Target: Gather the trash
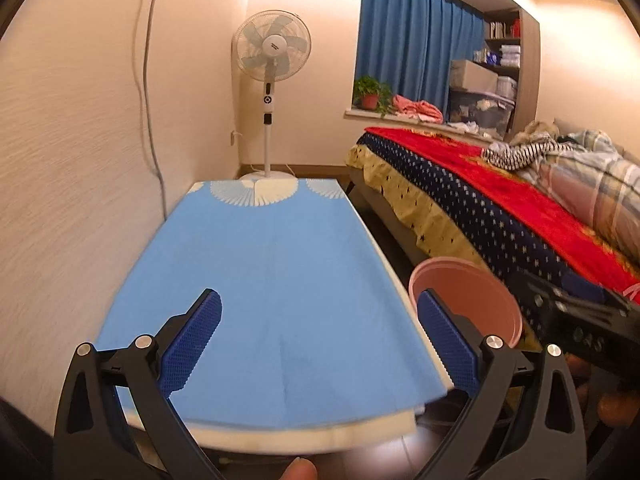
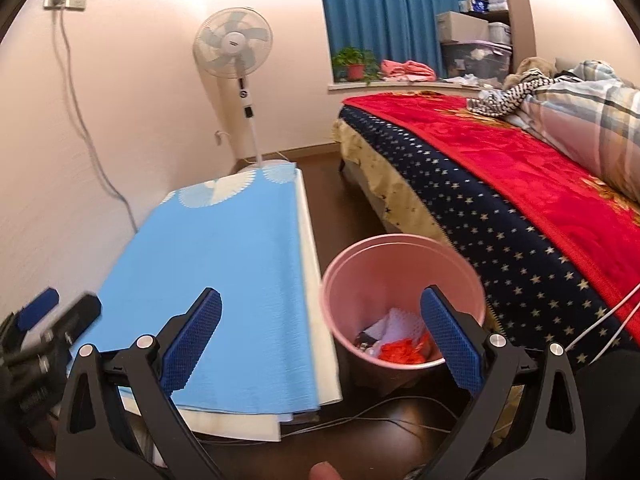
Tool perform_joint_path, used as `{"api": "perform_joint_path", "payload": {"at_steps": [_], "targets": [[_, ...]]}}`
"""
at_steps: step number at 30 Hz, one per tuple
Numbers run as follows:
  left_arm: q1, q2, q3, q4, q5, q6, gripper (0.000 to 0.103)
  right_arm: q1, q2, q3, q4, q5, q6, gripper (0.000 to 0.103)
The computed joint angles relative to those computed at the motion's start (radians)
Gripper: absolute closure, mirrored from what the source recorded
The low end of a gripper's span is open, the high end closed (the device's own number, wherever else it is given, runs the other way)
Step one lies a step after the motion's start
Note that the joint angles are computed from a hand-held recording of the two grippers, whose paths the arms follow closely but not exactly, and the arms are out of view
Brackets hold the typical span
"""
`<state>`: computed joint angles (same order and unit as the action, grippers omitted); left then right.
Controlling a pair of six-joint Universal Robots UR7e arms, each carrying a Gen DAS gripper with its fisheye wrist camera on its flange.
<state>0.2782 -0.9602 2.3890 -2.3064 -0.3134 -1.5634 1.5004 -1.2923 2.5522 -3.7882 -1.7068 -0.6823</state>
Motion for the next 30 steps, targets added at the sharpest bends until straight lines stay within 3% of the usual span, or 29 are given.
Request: {"api": "perform_joint_path", "payload": {"at_steps": [6, 12, 20, 30], "targets": [[0.003, -0.003, -0.016, 0.184, -0.027, -0.198, 0.008, 0.015, 0.077, 0.009, -0.137, -0.029, -0.020, 0.005], [0.046, 0.025, -0.043, 0.216, -0.027, -0.250, 0.008, 0.009, 0.124, -0.011, -0.185, -0.056, -0.037, 0.005], [0.104, 0.095, -0.062, 0.039, -0.036, -0.080, 0.008, 0.009, 0.174, -0.030, -0.214, -0.073, -0.048, 0.005], [0.104, 0.089, -0.056, 0.077, -0.007, -0.146, 0.008, 0.012, 0.194, -0.046, -0.221, -0.095, -0.048, 0.005]]}}
